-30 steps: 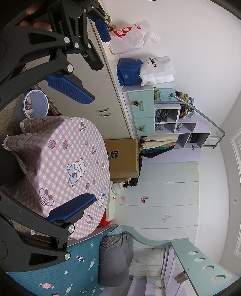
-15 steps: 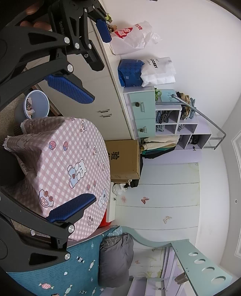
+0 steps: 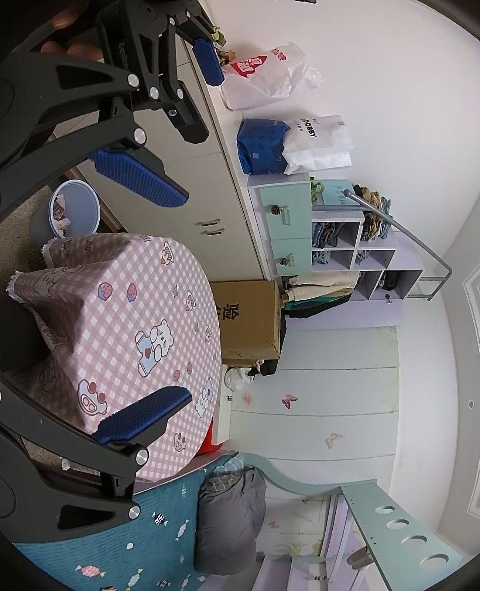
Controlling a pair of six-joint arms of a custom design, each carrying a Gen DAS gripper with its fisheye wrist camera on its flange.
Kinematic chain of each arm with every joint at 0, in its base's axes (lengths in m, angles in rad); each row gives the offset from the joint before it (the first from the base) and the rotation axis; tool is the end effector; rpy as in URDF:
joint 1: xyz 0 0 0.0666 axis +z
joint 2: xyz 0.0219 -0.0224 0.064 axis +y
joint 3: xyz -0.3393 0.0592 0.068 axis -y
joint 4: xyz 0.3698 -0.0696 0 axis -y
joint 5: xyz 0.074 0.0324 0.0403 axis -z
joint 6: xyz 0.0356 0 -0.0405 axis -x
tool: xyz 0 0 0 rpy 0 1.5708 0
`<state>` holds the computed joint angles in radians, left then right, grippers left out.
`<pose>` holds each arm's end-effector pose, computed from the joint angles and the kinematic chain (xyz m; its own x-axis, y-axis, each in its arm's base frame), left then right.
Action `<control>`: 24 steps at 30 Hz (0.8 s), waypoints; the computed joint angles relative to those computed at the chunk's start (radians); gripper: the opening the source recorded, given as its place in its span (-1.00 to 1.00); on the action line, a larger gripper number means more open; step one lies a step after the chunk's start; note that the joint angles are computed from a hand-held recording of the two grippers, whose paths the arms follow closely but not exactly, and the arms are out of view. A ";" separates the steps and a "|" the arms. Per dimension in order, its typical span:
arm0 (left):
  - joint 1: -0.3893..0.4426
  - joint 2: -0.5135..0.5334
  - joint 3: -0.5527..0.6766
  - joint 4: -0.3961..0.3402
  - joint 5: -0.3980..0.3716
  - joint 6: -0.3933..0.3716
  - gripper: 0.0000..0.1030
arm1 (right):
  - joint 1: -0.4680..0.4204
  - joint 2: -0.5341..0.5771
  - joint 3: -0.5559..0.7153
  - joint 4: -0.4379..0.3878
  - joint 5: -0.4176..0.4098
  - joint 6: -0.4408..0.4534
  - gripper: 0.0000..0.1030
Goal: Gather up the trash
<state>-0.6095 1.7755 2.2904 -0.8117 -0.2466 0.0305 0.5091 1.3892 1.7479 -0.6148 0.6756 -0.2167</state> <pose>0.4828 -0.3270 0.5992 -0.2508 0.1390 -0.9580 0.3563 0.9334 0.0422 0.4233 0.2103 0.5804 -0.1842 0.0893 -0.9788 0.1920 0.9799 0.0533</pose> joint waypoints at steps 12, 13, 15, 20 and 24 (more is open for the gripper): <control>0.005 -0.003 -0.007 0.000 0.002 0.000 0.87 | -0.004 0.001 0.002 -0.004 -0.006 -0.001 0.85; 0.005 -0.004 -0.009 0.000 0.002 -0.001 0.87 | -0.004 0.000 0.000 -0.005 -0.008 -0.003 0.86; 0.005 -0.005 -0.011 0.001 0.000 -0.002 0.87 | -0.008 -0.003 -0.007 -0.004 -0.014 -0.004 0.86; 0.006 -0.007 -0.017 0.003 0.001 -0.003 0.87 | -0.014 -0.011 -0.026 0.001 -0.025 -0.009 0.86; 0.006 -0.006 -0.015 0.002 0.001 -0.003 0.87 | -0.018 -0.015 -0.033 -0.001 -0.032 -0.012 0.85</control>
<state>-0.6033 1.7696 2.2753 -0.8095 -0.2456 0.0280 0.4912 1.3738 1.7152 -0.6158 0.6439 -0.2286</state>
